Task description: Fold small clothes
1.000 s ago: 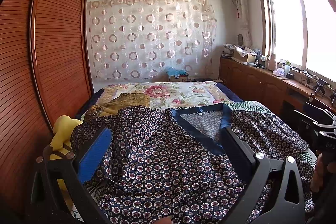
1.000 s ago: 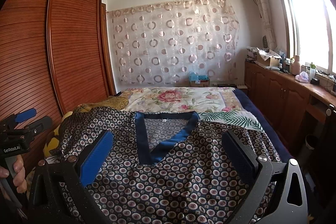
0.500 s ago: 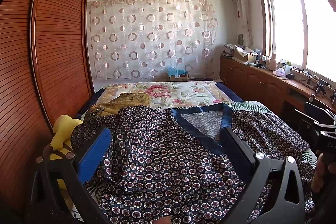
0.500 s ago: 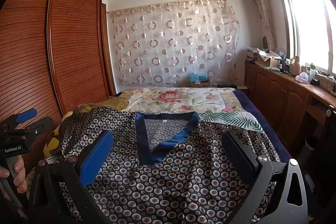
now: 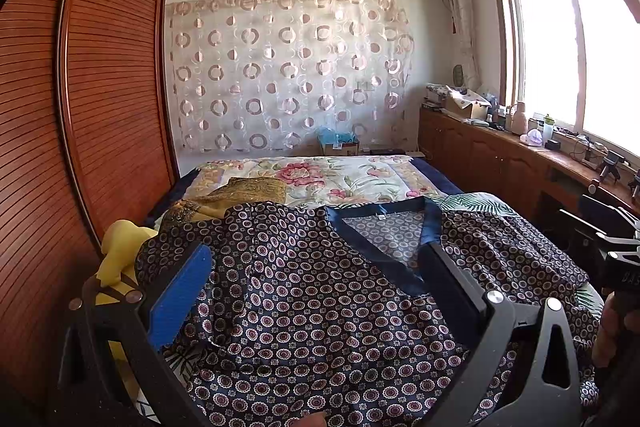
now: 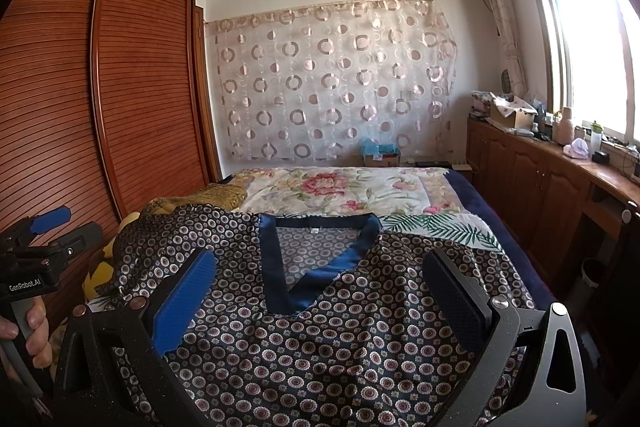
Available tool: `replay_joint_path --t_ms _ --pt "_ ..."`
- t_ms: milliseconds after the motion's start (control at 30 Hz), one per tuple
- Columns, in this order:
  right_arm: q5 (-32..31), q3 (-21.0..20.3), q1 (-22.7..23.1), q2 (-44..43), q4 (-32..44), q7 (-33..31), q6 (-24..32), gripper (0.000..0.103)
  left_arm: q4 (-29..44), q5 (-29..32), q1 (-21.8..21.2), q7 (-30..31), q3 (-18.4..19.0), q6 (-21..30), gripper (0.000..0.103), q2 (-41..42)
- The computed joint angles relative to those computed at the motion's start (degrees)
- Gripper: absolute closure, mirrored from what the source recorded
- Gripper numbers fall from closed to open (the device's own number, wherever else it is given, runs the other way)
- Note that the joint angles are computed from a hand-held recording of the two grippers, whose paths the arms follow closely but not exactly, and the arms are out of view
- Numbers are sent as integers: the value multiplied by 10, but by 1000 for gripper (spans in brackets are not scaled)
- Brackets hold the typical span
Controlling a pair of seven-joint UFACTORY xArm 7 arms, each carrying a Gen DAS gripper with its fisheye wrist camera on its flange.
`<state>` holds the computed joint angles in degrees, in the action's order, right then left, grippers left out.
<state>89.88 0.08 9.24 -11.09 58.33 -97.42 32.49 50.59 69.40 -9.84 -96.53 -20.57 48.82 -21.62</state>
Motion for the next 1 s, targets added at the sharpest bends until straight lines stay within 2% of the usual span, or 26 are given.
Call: replay_joint_path --t_ms 733,1000 --pt "0 1 0 0 -2 -3 0 0 -1 -2 -2 0 2 -2 0 0" --pt "-16 5 2 15 5 0 -1 0 -22 -5 7 -12 11 -14 0 -3"
